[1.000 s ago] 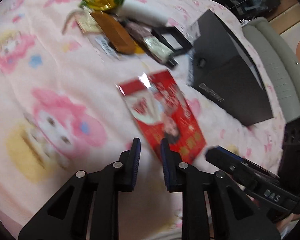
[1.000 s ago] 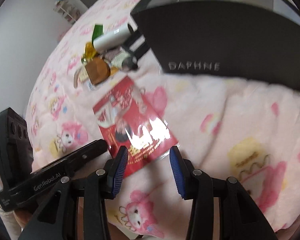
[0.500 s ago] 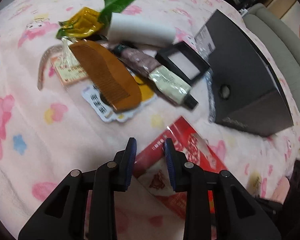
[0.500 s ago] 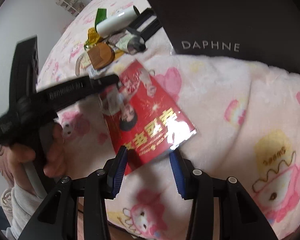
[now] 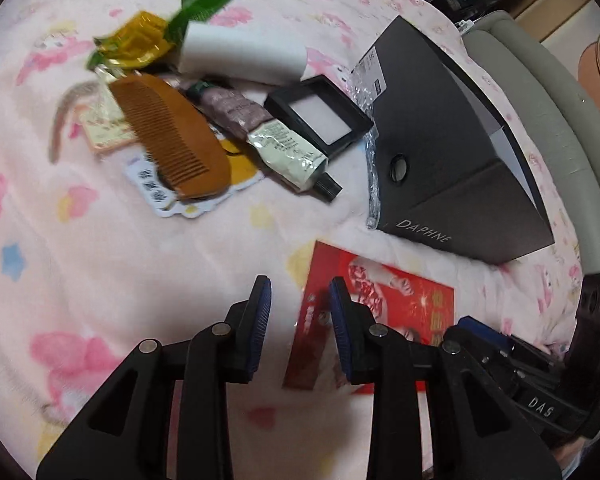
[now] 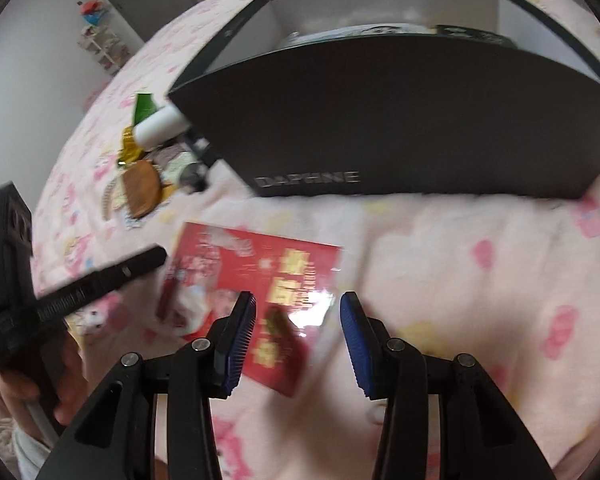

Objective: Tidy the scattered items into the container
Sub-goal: 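Lift the red envelope with the right gripper and carry it toward the shoebox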

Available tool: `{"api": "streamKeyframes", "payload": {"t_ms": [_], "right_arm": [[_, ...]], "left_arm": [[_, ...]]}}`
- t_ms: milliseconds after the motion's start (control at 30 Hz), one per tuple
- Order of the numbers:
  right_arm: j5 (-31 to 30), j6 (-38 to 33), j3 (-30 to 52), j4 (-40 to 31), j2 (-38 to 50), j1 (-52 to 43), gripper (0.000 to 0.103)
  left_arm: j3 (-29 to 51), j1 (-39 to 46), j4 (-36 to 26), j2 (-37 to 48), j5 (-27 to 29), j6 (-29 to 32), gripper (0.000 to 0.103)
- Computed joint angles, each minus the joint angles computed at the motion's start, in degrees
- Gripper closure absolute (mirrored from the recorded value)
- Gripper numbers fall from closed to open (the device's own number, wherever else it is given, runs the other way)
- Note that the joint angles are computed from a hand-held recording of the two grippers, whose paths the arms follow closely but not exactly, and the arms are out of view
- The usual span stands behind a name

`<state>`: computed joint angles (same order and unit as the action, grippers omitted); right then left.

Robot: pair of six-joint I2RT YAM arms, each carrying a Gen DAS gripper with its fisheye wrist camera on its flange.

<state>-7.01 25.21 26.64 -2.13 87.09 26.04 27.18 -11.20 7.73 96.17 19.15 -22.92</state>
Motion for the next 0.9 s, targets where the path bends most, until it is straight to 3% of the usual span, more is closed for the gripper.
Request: {"api": "streamKeyframes", "payload": {"t_ms": [233,367,500,600,900], "right_arm": [[-5.2,-2.9,-1.2,0.8,-0.2,-3.2,0.063],[-2.9,-3.2,-1.4,0.1,-1.4,-2.3,0.063],[-2.2,-4.2,-2.1,-0.4,-2.8,-4.4,0.063],[-2.7,-4.6,-1.7,0.5,-0.4,-3.8,0.063],[-2.2,-4.2,-0.4,1.2,3.1,-1.0,0.063]], "left_arm": [[-4.2,-4.8,0.0,-2.6,0.9,-0.5,0.074],[-9.9,-4.3,3.2,-6.3,7.2,-1.4,0.070],[-10.8,-4.4,4.0,-8.6,2.4,-3.3,0.069],[-7.9,-1.7,3.6,-5.6,3.7,-3.8,0.068],[-5.6,-9.2,3.2,-1.9,-4.5,-4.0,0.062]]}}
